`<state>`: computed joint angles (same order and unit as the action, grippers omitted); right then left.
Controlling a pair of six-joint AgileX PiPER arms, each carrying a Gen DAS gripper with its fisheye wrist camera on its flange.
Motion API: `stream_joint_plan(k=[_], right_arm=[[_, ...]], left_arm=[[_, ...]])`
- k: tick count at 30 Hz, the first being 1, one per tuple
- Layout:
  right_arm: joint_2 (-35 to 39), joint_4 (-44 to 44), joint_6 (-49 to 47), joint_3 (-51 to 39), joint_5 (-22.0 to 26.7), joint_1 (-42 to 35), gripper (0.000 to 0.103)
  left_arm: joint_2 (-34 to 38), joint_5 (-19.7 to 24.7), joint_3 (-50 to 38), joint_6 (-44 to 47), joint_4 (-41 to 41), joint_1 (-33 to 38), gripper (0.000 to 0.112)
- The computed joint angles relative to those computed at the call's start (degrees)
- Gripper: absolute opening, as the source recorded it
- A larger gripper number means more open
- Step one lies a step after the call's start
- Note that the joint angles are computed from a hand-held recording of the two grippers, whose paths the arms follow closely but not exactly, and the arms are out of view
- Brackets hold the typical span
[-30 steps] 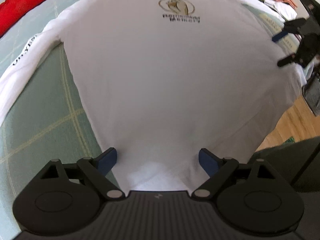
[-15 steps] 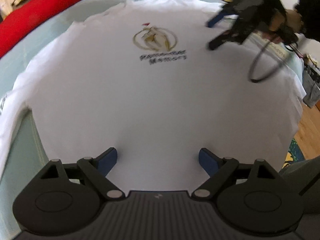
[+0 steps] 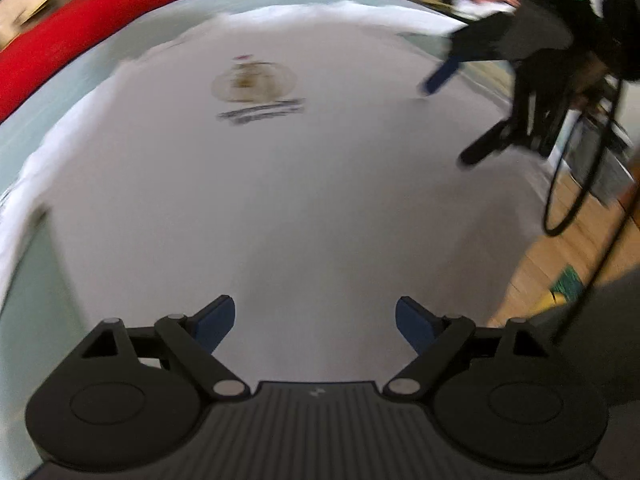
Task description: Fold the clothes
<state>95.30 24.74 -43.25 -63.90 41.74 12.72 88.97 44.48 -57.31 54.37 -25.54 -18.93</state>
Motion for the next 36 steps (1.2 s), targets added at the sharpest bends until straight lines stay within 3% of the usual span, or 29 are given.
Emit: stream_joint_plan(k=[4,9,11,14,19,22,26,30,36], right_arm=[[-3.6,-3.0,-6.2,7.3,-4.5,3.2,0.103],[-6.2,-5.2,-7.9,7.6,3.7,-2.2,0.103],[-6.9,-6.1,-9.0,6.5,6.1,-2.4,0.103],[-6.5,0.8,-14.2,5.0,8.4,-2.7,0.103],[-5.0,2.9,-15.4,7.5,2.6,4.7,0.103],[-6.8,-0.1,-13.6,10.0,1.5,5.1,0.103],[-7.7,-3.2,-9.6,8.3,5.3,3.4,0.103],[-4.9,-2.0,-3.2,3.4,3.6,2.4,0.103],[4.3,-0.5,5.5,-5.8,-6.2,4.2,0.103]], left_arm=[[-2.5,0.0,5.2,3.8,1.9,1.7,0.088],[-5.0,4.8,5.1,1.9,8.6,4.3,0.087],[-4.6,4.9,4.0,3.0,5.7,4.5,0.087],[-3.0,3.4,3.1,5.5,1.3,3.0,0.087],[-2.4,-0.3,6.3,8.2,-1.1,1.7,0.088],[-4.4,3.6,6.5,4.3,3.2,4.6,0.088],[-6.3,8.9,3.7,-1.8,8.8,6.9,0.087],[-4.7,3.3,1.2,-4.2,6.3,7.7,0.087],[4.0,-9.2,-2.7,-7.8,-1.1,5.1,0.087]])
